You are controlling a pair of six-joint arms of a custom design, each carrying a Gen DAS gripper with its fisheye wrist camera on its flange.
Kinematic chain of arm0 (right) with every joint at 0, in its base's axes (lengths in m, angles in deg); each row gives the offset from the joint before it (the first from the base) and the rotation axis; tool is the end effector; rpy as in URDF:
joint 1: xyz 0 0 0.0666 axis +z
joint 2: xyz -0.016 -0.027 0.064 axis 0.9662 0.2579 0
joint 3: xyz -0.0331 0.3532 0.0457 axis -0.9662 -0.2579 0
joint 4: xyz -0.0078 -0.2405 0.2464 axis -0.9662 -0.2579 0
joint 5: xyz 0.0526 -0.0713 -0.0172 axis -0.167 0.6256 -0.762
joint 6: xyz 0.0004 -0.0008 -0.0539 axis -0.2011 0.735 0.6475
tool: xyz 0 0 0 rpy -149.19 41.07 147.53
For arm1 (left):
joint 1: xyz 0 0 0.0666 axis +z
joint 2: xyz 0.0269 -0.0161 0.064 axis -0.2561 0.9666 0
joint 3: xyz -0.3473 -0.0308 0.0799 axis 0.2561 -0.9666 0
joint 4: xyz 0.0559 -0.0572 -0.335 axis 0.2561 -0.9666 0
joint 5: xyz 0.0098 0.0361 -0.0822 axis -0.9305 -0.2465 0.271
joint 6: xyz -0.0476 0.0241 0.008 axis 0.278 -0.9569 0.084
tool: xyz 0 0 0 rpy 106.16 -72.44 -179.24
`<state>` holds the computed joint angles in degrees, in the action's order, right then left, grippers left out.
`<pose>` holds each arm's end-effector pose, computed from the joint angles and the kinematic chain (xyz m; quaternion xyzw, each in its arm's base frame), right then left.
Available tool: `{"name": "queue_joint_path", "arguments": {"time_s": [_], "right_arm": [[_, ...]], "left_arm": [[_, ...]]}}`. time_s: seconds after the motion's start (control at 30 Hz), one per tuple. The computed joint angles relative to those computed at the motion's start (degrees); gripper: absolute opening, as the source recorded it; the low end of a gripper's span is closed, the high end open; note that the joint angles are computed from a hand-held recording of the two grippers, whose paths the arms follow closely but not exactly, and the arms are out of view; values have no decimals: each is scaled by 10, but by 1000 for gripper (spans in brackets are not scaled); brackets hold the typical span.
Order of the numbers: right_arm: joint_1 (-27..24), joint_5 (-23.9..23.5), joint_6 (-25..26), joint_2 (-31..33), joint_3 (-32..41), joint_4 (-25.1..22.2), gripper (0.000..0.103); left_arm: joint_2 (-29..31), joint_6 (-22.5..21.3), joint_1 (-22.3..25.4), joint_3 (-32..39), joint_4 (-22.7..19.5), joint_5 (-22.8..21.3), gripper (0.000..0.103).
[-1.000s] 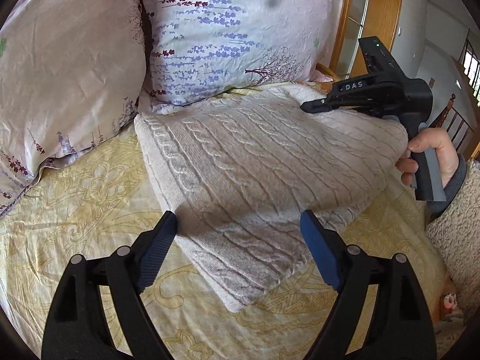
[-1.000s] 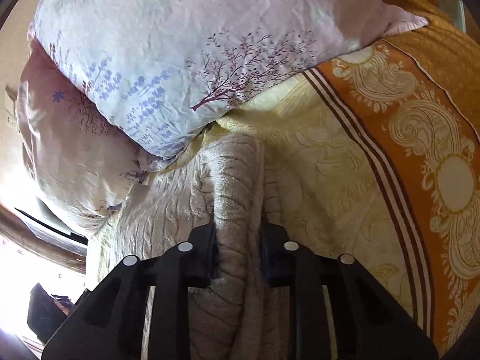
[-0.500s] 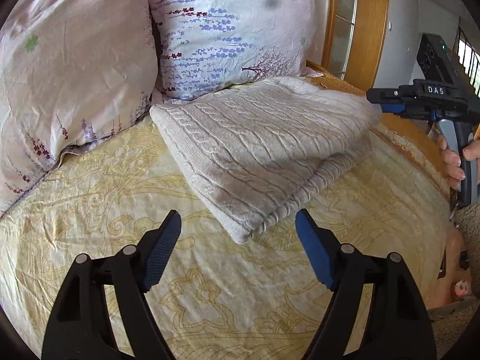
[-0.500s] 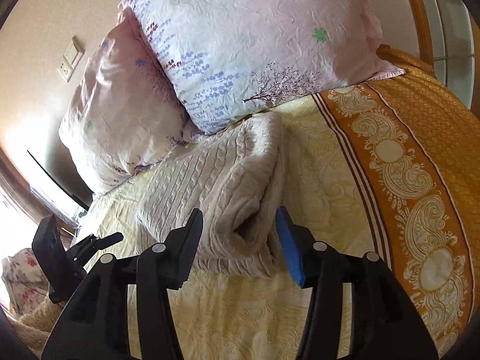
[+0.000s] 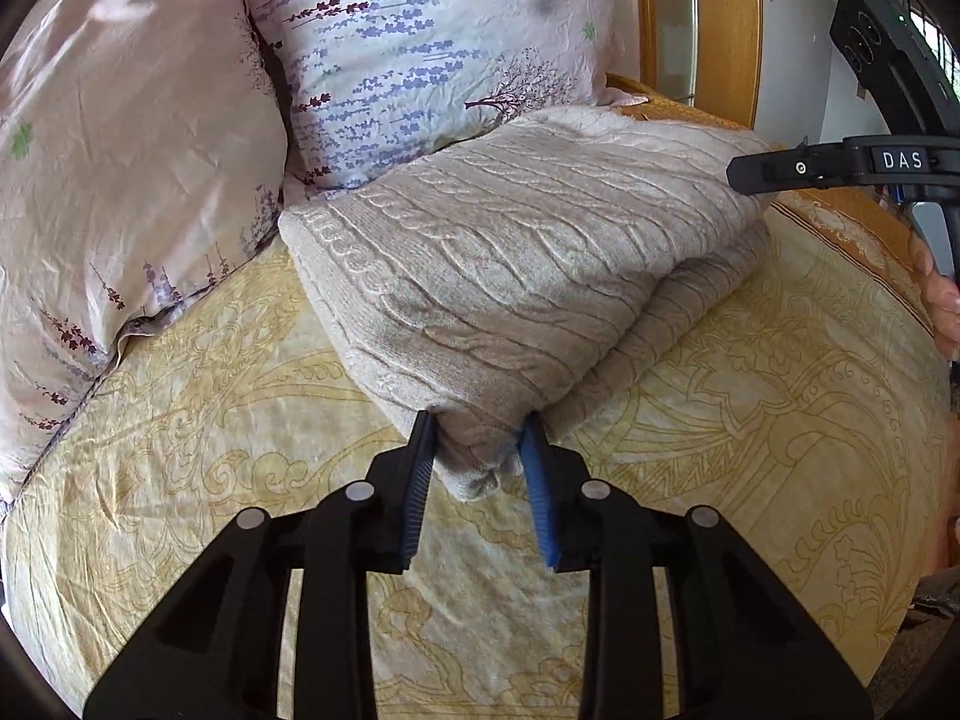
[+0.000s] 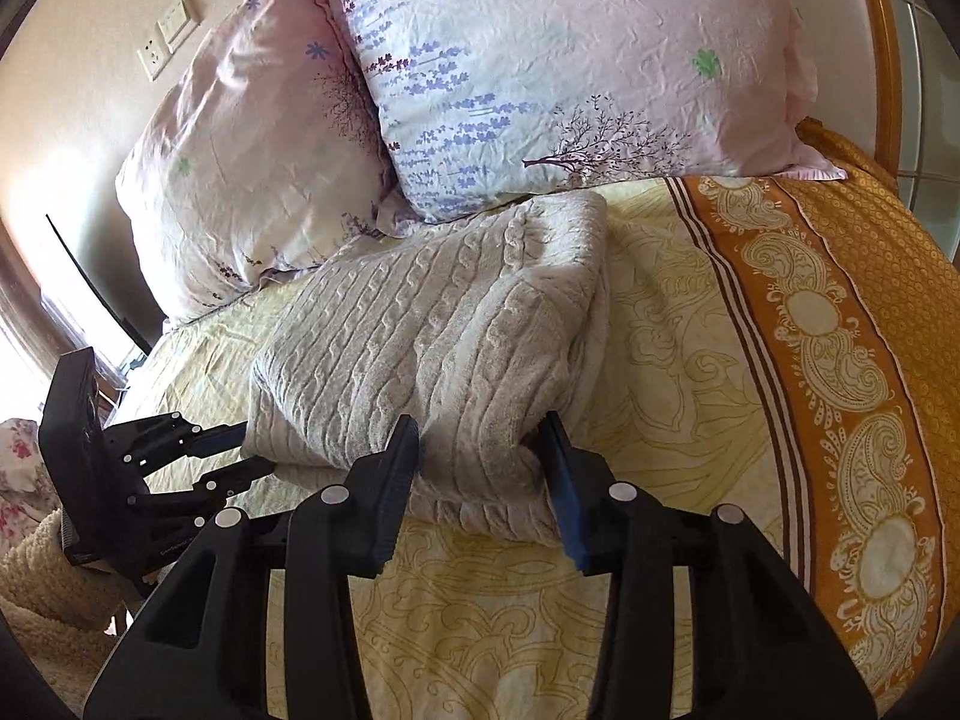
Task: Fold small clothes
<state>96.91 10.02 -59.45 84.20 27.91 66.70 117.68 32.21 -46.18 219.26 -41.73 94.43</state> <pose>0.4286 0.1650 0.3737 0.0945 0.8585 0.1467 0.4822 0.5505 -0.3426 0.4251 0.4640 0.7992 -0.0965 0.3696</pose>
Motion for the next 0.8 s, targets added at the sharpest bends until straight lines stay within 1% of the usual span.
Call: {"name": "queue_joint_path", "arguments": {"time_s": [0.1, 0.23, 0.37, 0.43, 0.47, 0.5, 0.57, 0.6, 0.63, 0.7, 0.8], "right_arm": [[0, -2, 2, 9, 10, -12, 44], [-2, -7, -4, 15, 15, -17, 44], [-4, -10, -12, 19, 19, -22, 44], [-5, -12, -14, 23, 23, -27, 44], [-4, -10, -13, 25, 24, -29, 42], [-3, -5, -11, 27, 26, -32, 34], [-6, -8, -19, 27, 27, -35, 23], [-11, -21, -31, 22, 20, -24, 20], [-17, -38, -46, 14, 9, -6, 19], [-27, -68, -75, -8, -17, 40, 14], [-35, -107, -113, -40, -55, 114, 13]], "left_arm": [[3, 0, -3, 4, -1, -9, 29], [18, 11, -3, 34, -19, -4, 29], [19, 9, -5, 36, -20, -7, 29], [25, 11, -4, 47, -28, -5, 29], [29, 13, -4, 55, -33, -3, 28], [33, 15, -3, 63, -39, 0, 26], [41, 23, 0, 80, -48, 9, 20], [46, 29, 2, 90, -54, 16, 17], [53, 35, 6, 107, -67, 27, 16], [68, 52, 15, 146, -91, 53, 12], [61, 80, 29, 151, -81, 87, 11]]}}
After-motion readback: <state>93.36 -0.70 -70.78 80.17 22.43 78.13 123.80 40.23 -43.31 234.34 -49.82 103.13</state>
